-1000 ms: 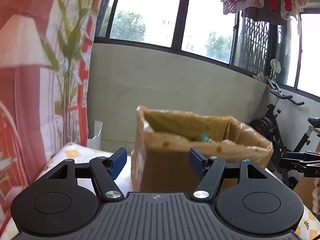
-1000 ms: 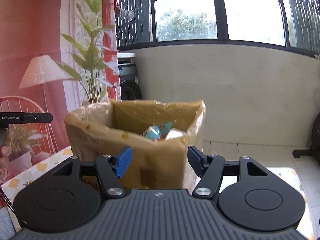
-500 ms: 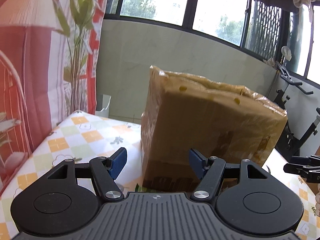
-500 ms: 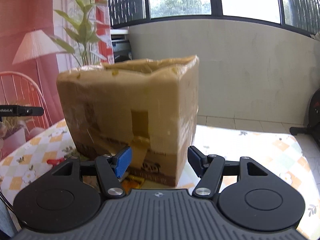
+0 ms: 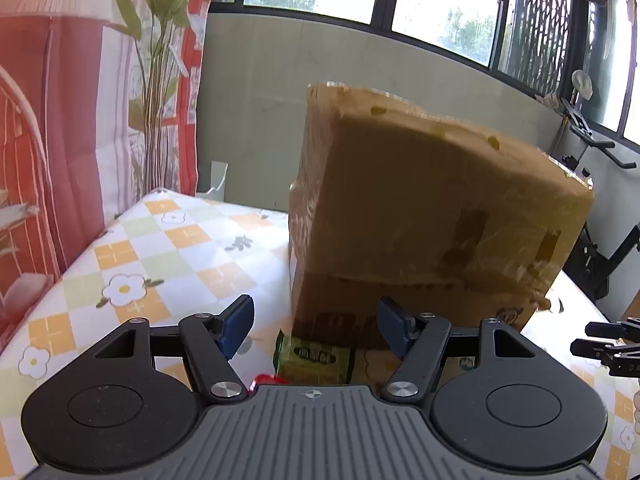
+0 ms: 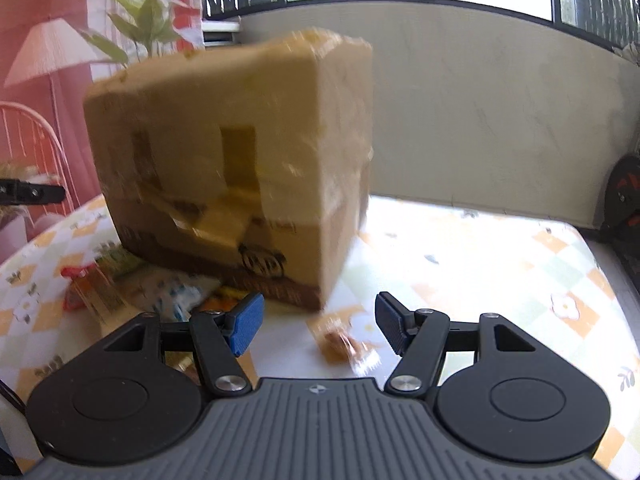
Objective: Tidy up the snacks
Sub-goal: 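Move both tools back down to the remaining snacks, then grasp the small clear peanut packet with the right tool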
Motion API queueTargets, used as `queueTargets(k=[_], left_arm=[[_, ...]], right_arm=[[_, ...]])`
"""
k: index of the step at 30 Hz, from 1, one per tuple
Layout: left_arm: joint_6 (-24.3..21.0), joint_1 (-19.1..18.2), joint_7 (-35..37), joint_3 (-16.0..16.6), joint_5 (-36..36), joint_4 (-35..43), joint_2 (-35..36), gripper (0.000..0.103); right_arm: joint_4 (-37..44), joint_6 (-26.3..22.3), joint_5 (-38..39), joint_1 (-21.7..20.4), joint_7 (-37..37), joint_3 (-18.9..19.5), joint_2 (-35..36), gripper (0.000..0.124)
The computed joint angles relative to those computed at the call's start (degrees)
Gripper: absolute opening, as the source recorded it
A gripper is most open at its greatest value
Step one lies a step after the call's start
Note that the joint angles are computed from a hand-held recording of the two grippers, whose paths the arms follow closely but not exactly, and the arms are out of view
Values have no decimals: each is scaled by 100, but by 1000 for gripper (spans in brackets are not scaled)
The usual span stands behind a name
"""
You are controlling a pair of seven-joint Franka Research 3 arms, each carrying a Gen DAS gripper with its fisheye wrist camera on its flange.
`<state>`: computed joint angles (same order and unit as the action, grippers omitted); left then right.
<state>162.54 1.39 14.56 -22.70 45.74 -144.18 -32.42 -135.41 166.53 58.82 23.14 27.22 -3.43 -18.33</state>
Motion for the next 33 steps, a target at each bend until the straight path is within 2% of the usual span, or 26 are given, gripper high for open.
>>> queueTargets(k=[6, 13, 16, 19, 20, 21, 22, 24, 27, 30, 33], left_arm=[[-78, -130, 116, 89, -122, -100, 9, 70], [-114, -241, 250, 137, -238, -171, 48, 70], [-191, -323, 325, 166, -339, -187, 73, 70], [-214, -427, 463, 225, -421, -224, 74, 70], [-228, -466, 534, 246, -451, -238, 79, 70], [-257, -503, 594, 258, -489, -248, 85, 70], [-279, -546, 657, 282, -538, -261, 91, 70], [-320, -631, 733, 313, -660, -310, 94, 70], [-343, -767, 850, 352, -848, -371, 142, 70], [-375, -790, 873, 318, -925, -391, 192, 70], [-387, -758, 797, 306, -972, -403, 204, 70]], right_arm=[[-161, -29, -550, -228, 420, 99, 68, 65], [64, 135, -998, -247, 465, 192, 508, 64], [299, 175, -1223, -309, 610, 265, 814, 55], [487, 189, -1311, -384, 705, 317, 1056, 54], [545, 115, -1361, -429, 788, 333, 1110, 51], [596, -8, -1515, -502, 971, 367, 1156, 40], [623, -104, -1540, -531, 1017, 380, 1168, 35], [594, -173, -1446, -531, 953, 406, 1116, 21], [494, -437, -1223, -470, 802, 393, 945, 20], [261, -506, -1020, -357, 717, 428, 689, 20], [-34, -154, -664, -132, 486, 449, 492, 20]])
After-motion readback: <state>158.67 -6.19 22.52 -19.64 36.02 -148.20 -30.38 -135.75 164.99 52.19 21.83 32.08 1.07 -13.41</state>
